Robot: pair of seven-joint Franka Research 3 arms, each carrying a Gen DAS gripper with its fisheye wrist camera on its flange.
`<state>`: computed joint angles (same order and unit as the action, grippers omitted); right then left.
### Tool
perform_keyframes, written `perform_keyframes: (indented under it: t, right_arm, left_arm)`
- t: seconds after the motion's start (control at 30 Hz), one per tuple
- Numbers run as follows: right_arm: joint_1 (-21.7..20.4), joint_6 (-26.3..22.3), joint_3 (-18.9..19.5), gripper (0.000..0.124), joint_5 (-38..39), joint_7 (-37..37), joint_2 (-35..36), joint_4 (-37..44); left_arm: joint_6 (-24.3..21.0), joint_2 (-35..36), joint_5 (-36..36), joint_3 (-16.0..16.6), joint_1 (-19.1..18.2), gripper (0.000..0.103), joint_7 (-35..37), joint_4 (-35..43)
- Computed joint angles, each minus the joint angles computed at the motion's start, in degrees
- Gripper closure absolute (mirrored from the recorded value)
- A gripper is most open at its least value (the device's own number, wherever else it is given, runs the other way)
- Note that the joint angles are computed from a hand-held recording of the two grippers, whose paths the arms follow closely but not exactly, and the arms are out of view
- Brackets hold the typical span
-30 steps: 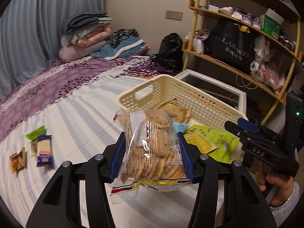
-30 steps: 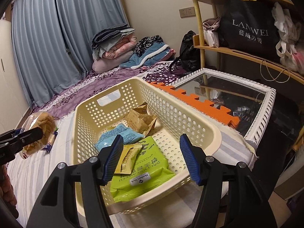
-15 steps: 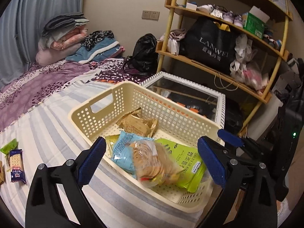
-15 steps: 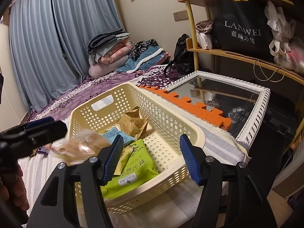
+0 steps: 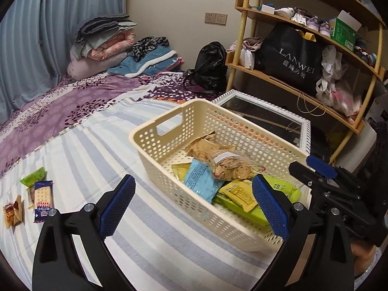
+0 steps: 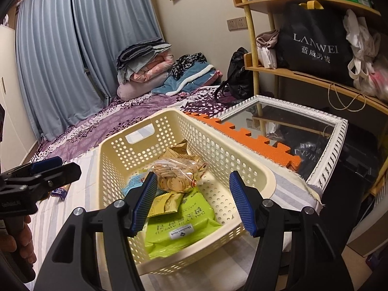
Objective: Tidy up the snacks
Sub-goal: 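Lower the cookie bag into the basket and open the left tool, then withdraw both tools from the basket toward the remaining snacks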
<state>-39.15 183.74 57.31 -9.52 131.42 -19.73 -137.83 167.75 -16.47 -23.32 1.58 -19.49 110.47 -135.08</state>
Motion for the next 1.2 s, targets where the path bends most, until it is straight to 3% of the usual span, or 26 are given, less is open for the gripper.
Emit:
perform_keyframes:
  t: [0.17,0.3,0.6,1.2]
  right_arm:
    - [-1.0,0.4,1.3,0.042,0.4,0.7,-2.0,0.1]
    - [-0.7,0.5,1.7,0.034,1.1,0.0,-1.9,0.7]
    - [1.3,-0.6,2.0,0.031,0.0,-1.2,-0.4,2.9]
    - [2.1,-4.7,5.6,0.031,-10.9,3.3,3.9,8.7]
  left_arm:
    - [0.3,-0.9,6.0,-2.4,4.1,0.003,-5.5,-1.0]
    - [0.5,-1.6,9.8,-2.6,5.6,0.003,-8.9,-1.7]
    - [1.2,-4.3,16.7,-1.8,7.9,0.003,-15.0,-4.1]
    - [2.1,-8.8,18.6,3.2,8.3,0.003,-17.0,-8.3]
